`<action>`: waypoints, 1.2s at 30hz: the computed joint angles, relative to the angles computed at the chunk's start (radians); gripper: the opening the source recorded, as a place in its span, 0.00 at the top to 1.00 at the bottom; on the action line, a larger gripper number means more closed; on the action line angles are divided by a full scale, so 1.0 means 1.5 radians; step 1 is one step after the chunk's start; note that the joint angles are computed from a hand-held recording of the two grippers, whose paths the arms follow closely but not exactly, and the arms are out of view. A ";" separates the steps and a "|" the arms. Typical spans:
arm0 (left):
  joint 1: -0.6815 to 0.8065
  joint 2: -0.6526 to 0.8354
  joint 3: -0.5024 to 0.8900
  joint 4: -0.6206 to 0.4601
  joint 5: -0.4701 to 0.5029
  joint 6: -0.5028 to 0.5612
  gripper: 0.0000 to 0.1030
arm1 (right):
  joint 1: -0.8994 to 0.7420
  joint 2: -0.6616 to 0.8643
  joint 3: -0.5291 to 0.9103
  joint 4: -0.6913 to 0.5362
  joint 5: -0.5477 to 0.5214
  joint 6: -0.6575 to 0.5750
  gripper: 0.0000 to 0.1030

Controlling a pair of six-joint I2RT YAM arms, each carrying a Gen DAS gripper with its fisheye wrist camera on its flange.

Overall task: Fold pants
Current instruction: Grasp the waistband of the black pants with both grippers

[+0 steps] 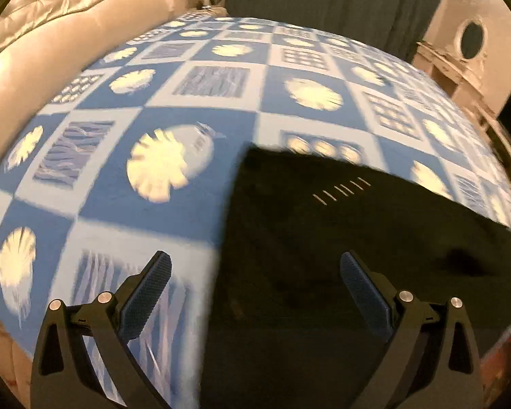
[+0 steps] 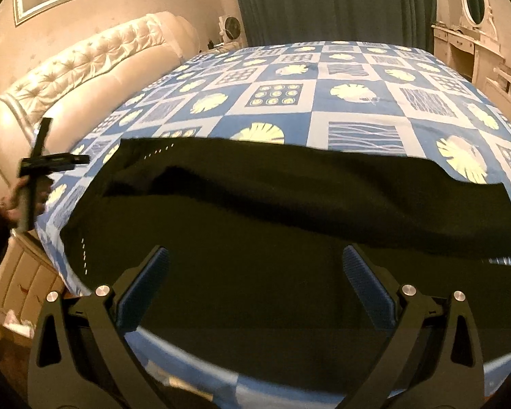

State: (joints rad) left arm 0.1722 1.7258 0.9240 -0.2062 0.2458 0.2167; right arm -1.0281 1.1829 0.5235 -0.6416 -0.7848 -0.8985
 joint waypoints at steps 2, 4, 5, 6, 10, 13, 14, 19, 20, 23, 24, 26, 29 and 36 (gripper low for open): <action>0.001 0.093 0.082 0.015 0.001 0.004 0.05 | 0.039 0.025 0.008 0.051 0.013 0.056 0.02; 0.005 0.160 0.153 0.012 0.018 0.001 0.05 | 0.080 0.056 0.016 0.105 0.031 0.112 0.02; 0.006 0.191 0.188 0.006 0.033 -0.002 0.05 | 0.097 0.072 0.019 0.131 0.041 0.133 0.02; 0.005 0.216 0.218 -0.002 0.042 -0.004 0.05 | 0.113 0.086 0.022 0.155 0.050 0.151 0.02; -0.014 0.308 0.318 -0.043 0.022 0.016 0.06 | 0.167 0.164 0.051 0.236 0.079 0.206 0.02; -0.019 0.354 0.373 -0.098 0.052 0.067 0.72 | 0.198 0.231 0.098 0.263 0.069 0.225 0.02; -0.020 0.373 0.401 -0.130 0.048 0.065 0.89 | 0.206 0.259 0.126 0.254 0.061 0.218 0.02; -0.002 0.380 0.396 -0.116 0.075 0.060 0.94 | 0.282 0.449 0.362 0.142 0.074 0.150 0.02; 0.003 0.382 0.397 -0.115 0.078 0.060 0.99 | 0.295 0.475 0.400 0.125 0.095 0.139 0.02; 0.008 0.403 0.419 -0.130 0.077 0.060 0.99 | 0.341 0.597 0.571 0.036 0.162 0.114 0.02; 0.010 0.403 0.418 -0.127 0.083 0.062 0.99 | 0.350 0.632 0.619 0.011 0.176 0.110 0.02; 0.011 0.412 0.431 -0.130 0.091 0.059 0.98 | 0.367 0.708 0.728 -0.067 0.188 0.087 0.02; 0.017 0.421 0.438 -0.131 0.114 0.049 0.94 | 0.402 0.773 0.802 -0.128 0.247 0.035 0.18; 0.025 0.440 0.470 -0.162 0.141 0.061 0.93 | 0.419 0.779 0.788 -0.131 0.285 0.033 0.74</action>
State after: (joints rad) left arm 0.2105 2.3855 1.6284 -0.4492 0.4574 0.3079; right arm -0.3997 2.3515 1.7052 -0.8380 -0.3580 -0.8495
